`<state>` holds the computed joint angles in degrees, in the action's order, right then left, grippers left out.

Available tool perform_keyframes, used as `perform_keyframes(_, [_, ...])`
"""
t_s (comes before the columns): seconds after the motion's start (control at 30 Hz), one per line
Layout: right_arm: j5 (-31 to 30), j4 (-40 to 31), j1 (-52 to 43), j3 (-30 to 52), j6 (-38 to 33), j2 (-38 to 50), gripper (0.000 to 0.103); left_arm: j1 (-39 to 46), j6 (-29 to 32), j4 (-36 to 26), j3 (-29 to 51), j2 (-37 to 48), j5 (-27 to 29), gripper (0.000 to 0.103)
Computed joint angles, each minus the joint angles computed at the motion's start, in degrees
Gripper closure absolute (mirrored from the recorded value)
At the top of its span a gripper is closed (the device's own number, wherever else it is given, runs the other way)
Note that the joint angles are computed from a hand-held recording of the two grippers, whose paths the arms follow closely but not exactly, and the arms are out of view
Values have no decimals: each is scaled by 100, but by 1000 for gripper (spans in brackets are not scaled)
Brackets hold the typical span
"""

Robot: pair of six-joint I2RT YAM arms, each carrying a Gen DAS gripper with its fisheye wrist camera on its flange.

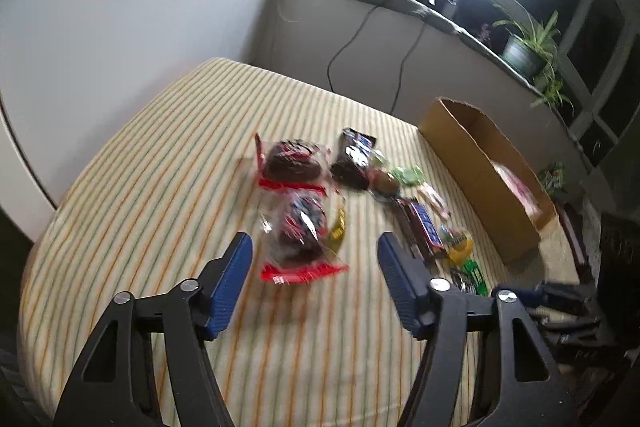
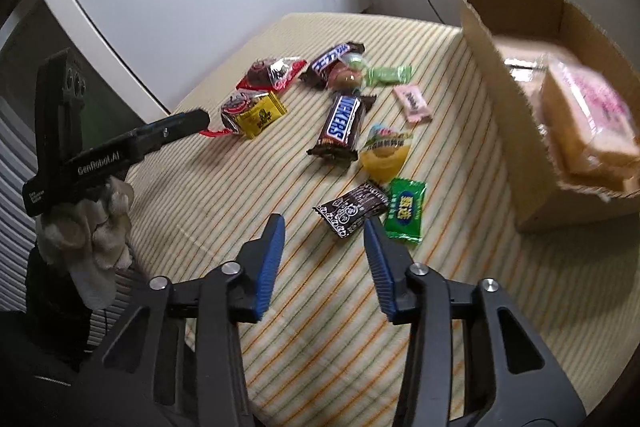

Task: Organize snacks
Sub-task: 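Grasp the red-wrapped round cake with the left gripper while the right gripper grasps a dark candy packet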

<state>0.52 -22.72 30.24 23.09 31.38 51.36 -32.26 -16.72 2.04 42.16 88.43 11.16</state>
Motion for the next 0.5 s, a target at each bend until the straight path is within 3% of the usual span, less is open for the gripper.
perform_keyframes(0.17, [55, 221, 106, 57, 139, 394, 63, 124, 147, -69, 417, 530, 53, 56])
perform_keyframes(0.5, [102, 514, 144, 104, 230, 937, 63, 60, 445, -323, 909, 1168, 11, 56])
